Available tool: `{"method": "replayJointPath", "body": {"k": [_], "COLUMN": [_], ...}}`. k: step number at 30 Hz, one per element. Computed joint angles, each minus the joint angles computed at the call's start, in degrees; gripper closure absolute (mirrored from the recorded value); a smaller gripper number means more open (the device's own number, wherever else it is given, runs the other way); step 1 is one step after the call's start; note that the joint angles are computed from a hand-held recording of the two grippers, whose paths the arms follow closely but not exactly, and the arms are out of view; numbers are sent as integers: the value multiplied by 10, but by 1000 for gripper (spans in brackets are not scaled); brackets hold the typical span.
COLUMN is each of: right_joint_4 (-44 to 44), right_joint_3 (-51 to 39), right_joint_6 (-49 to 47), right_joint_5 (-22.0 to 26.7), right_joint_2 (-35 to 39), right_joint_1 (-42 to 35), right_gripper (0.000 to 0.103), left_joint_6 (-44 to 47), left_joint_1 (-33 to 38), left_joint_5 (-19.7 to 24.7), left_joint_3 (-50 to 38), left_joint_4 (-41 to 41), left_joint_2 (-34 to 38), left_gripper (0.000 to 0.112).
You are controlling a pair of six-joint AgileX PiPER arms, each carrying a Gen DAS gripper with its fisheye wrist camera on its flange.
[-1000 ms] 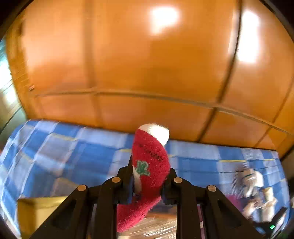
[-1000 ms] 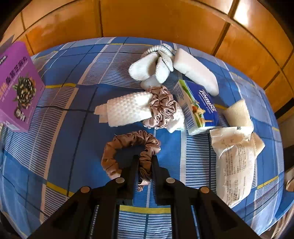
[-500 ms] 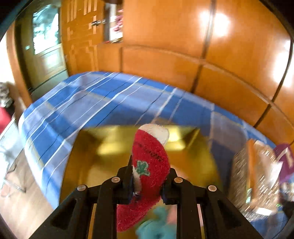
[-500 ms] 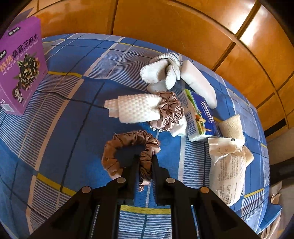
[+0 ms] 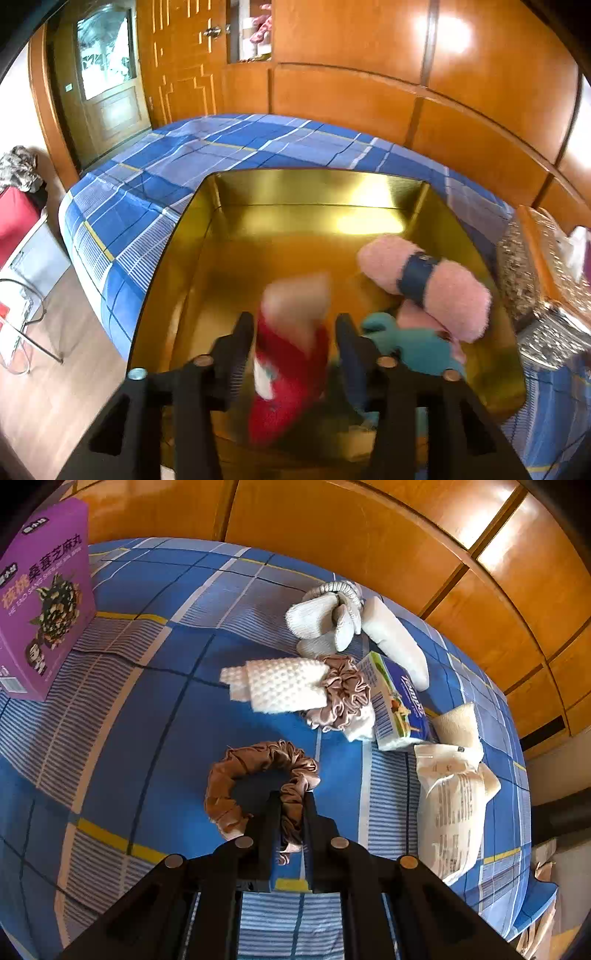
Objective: Organize soft objects
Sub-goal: 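Carry the red sock with the left gripper and release it into the gold tray, then carry the brown scrunchie with the right gripper and drop it into the gold tray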
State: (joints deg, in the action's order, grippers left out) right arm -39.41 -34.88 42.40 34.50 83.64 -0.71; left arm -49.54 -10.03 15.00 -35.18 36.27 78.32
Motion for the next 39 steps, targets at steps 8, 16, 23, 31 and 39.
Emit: {"method": "replayJointPath", "body": {"k": [8, 16, 23, 31, 39], "right_joint_4": [127, 182, 192, 208, 363], "right_joint_3": [3, -89, -304, -635, -719], "right_joint_6": [-94, -127, -173, -203, -316], "right_joint_5": [0, 67, 143, 217, 180], "right_joint_2": [-50, -107, -29, 149, 265], "right_joint_1": [-26, 2, 29, 171, 350], "right_gripper": [95, 95, 95, 95, 95], "left_joint_6": [9, 48, 93, 156, 276], "left_joint_1": [-25, -26, -16, -3, 89], "left_joint_5": [3, 14, 13, 16, 9], "left_joint_3": [29, 40, 44, 46, 46], "left_joint_4": [4, -25, -61, -118, -217], "left_joint_2": [-82, -124, -143, -158, -178], "left_gripper": [39, 34, 33, 30, 28]}}
